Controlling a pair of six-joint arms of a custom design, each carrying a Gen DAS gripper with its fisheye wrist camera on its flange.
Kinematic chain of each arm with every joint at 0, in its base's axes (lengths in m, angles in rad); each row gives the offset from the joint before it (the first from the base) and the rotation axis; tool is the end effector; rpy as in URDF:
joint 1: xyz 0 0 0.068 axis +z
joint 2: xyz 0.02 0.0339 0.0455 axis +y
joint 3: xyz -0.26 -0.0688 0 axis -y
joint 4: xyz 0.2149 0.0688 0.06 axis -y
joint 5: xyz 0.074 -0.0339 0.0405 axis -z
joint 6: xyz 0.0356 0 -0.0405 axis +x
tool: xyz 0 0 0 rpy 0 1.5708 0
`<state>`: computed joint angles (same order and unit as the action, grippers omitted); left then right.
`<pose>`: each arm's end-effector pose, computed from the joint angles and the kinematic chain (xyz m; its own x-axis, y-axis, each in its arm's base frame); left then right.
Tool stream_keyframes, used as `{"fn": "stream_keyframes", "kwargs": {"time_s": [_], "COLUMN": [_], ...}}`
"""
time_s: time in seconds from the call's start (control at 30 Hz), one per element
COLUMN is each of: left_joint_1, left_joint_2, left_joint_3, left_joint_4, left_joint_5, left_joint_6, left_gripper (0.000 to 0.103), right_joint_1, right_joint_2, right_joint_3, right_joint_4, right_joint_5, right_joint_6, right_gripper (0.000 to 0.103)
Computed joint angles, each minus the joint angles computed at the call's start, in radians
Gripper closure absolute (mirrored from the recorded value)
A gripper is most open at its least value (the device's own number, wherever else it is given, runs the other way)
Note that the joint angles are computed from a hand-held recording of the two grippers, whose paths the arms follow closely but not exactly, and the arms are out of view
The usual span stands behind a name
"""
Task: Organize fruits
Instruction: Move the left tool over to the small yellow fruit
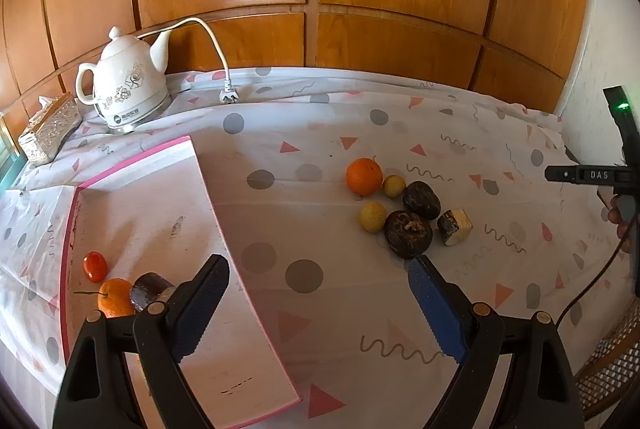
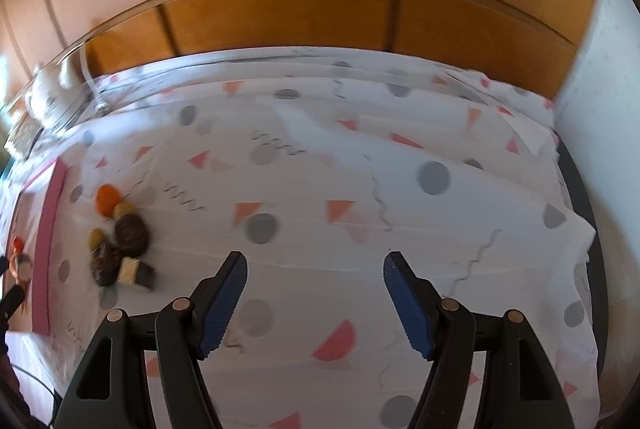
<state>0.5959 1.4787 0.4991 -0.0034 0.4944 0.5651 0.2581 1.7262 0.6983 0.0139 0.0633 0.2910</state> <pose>0.1950 0.1118 0.1398 -0.7296 0.0748 -0.6798 0.1355 0.9901 -0.0365 0.2718 0.0694 0.1244 -0.8501 0.0717 -0.5217 0.0224 0.9947 0.1002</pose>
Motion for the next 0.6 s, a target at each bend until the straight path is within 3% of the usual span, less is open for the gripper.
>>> {"fn": "stream_keyframes", "kwargs": {"time_s": [0.43,0.6], "left_joint_1": [-0.071,-0.099], "left_joint_2": [0.047,0.077], "left_joint_3": [0.008,0.036], "left_joint_4": [0.036,0.034], "left_joint_5": [-0.05,-0.066], "left_joint_6": [-0.044,-0.072], "left_gripper": [0.012,0.021], "right_joint_1": [-0.195,-0.254], "right_joint_2": [0.044,0.03], "right_joint_3": [0.007,0.003], "right_joint_4": [-0.022,-0.034], "right_joint_5": [0.014,0.025], "right_joint_6": [0.081,0.127], "right_gripper": [0.031,0.031]}}
